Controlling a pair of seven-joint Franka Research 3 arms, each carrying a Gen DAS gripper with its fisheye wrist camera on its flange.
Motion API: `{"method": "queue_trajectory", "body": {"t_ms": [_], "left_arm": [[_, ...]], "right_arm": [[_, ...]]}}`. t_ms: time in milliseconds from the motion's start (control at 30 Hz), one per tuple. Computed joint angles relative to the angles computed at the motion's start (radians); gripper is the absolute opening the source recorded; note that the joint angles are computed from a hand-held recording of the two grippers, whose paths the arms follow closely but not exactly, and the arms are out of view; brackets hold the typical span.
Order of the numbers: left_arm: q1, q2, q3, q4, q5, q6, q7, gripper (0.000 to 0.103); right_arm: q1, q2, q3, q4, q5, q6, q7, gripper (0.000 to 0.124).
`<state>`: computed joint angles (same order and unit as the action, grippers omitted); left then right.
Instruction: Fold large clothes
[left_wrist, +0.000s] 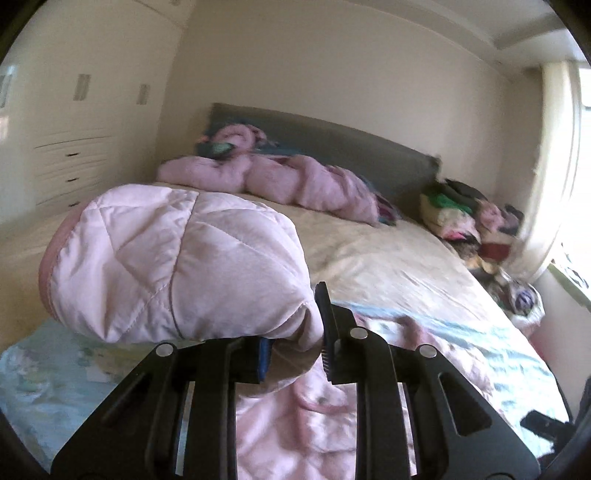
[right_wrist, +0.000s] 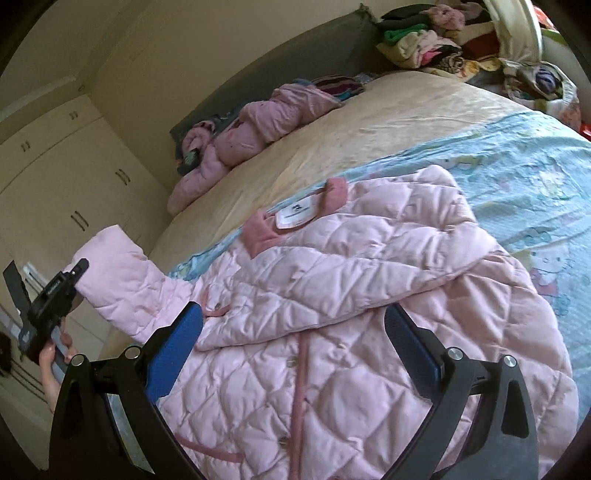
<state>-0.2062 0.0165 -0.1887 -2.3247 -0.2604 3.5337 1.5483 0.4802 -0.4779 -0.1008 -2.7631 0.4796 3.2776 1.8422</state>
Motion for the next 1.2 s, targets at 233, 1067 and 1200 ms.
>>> {"method": "queue_trajectory", "body": {"t_ms": [233,1067,1200], "left_arm": [[-0.128,0.09,0.009,0.045,-0.046,-0.023,0.169,0.013],[-0.634,0.288,0.402,0.075,0.297,-0.189,0.294,0.035],[-0.658,0.283,0.421,0.069,0.326,-0.214,0.295,0.071]], "right_arm": [[-0.007,-0.049,-0.013,-0.037,0.003,-0.002,0.002,0.098],[-0.161,-0.141,0.063,-0.119,0.006,-0.033,0.07,0.098],[-0.16,-0.13,0.065,-0.115,0.006,-0.036,0.08,0.098]]}}
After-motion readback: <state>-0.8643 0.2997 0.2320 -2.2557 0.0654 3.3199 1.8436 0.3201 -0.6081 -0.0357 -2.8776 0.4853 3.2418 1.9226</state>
